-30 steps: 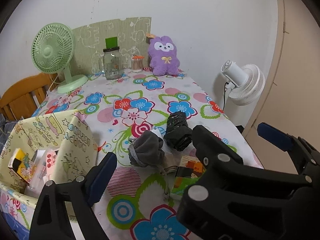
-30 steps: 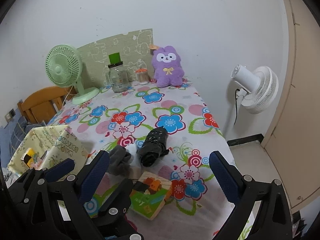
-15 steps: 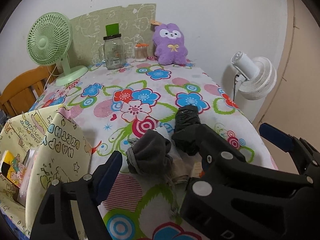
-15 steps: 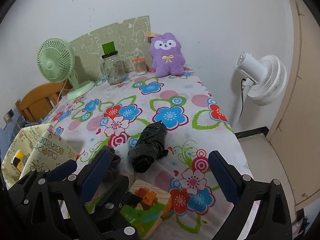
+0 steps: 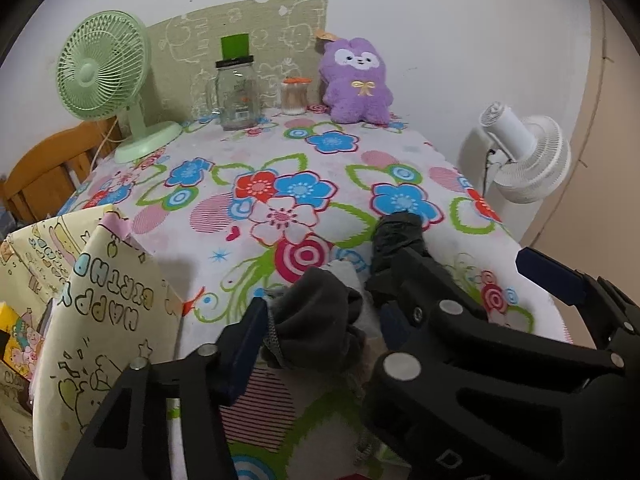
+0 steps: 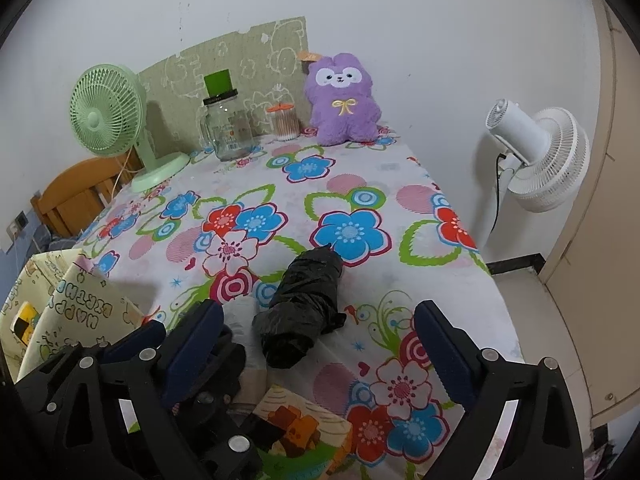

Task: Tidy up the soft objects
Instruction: 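Close left tool on grey sock while right tool closes on black sock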

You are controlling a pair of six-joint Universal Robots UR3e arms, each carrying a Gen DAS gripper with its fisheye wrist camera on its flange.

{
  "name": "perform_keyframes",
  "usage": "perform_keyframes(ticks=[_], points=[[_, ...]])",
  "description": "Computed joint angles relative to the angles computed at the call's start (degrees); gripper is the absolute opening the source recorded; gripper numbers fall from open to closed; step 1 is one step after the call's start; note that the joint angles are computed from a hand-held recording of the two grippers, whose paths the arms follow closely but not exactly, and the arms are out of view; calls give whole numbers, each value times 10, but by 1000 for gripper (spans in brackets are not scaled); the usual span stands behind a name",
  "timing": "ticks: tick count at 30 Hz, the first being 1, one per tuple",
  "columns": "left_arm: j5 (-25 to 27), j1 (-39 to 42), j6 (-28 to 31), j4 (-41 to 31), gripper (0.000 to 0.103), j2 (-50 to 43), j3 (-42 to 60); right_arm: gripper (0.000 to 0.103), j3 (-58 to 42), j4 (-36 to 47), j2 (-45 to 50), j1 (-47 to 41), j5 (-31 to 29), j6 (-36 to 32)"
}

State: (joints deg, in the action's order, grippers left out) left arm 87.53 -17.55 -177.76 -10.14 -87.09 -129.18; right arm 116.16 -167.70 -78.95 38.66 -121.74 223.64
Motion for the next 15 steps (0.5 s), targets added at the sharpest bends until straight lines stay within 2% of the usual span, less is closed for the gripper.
perform_keyframes(ticks=[1,4,7,11,13,15], points=[[4,0,-1,0,50,-4,2,96,-1,-2,3,-3,5,-2],[-3,6,7,0,45,-5,2,92,-6,-13,13,-11,18,-10],[-3,7,11,3,44,-7,1,88,-17,-7,23,-15,22,-14],[5,3,10,8,43,-20,8,74,-16,-5,25,-37,65,-22],[6,2,11,7,43,-24,11,63,-12,-6,24,-46,85,-21],[11,-2,13,14,43,-31,12,58,-11,-6,27,-49,92,-18]])
